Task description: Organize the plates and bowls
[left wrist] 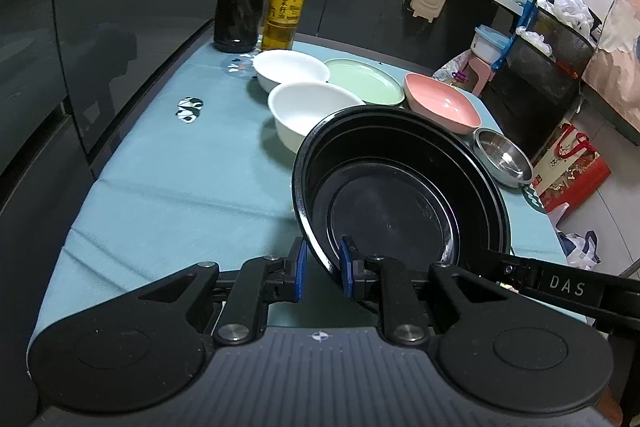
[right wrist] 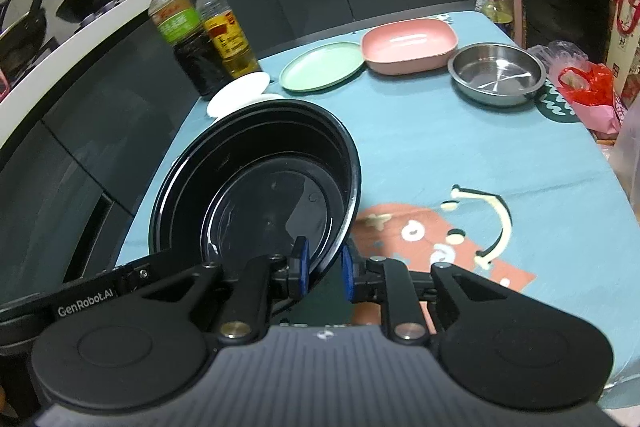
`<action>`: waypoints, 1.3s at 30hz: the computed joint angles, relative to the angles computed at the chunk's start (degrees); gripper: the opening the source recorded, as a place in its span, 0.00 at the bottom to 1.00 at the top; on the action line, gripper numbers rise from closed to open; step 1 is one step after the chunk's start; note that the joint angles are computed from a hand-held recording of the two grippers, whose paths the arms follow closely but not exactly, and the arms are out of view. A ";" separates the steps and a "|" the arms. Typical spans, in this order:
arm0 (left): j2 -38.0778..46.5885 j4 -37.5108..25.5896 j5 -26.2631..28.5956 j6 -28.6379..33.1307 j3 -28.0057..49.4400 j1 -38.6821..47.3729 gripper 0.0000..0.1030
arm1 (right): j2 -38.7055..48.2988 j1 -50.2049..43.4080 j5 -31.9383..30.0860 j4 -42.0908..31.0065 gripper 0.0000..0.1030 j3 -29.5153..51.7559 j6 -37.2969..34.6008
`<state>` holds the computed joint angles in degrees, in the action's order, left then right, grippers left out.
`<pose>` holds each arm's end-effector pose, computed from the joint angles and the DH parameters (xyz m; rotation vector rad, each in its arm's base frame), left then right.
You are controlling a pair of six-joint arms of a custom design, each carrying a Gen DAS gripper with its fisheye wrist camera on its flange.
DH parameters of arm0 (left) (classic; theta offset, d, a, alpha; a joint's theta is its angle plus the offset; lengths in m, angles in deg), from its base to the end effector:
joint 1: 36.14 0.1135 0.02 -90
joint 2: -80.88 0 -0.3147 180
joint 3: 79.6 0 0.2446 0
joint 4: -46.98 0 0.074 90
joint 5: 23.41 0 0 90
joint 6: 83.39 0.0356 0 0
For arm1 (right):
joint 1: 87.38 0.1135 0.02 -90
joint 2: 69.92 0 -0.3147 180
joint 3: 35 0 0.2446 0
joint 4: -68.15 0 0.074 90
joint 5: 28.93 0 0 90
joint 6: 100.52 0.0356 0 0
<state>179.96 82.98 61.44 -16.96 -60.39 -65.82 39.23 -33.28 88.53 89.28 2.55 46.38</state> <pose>0.1680 -0.0921 0.1076 0.0806 2.3590 -0.3555 0.1702 0.2072 0.0973 0.2632 2.3396 0.3700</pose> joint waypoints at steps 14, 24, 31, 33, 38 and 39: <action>5.00 4.61 1.34 -0.12 -2.25 1.68 0.16 | 2.35 2.47 -0.15 -1.36 0.08 1.43 2.39; 8.62 4.36 3.93 0.76 -1.06 4.47 0.17 | 4.18 1.67 -2.49 -1.86 0.09 2.82 1.62; 9.86 5.70 3.79 1.42 -0.93 4.79 0.21 | 4.72 0.75 -4.05 -1.34 0.18 2.80 0.63; 10.08 6.02 3.01 1.40 -0.90 4.42 0.21 | 4.69 0.41 -3.82 -0.56 0.24 2.40 0.62; 10.72 9.77 -0.09 2.72 -2.16 3.50 0.22 | 4.01 -0.41 -2.41 0.25 0.27 1.35 0.88; 10.52 10.30 -0.83 3.11 -2.40 3.34 0.22 | 3.90 -0.70 -2.33 0.40 0.27 1.20 0.82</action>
<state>190.48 93.28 60.62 -13.85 -62.79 -62.48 43.13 -33.98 86.20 89.68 3.75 47.20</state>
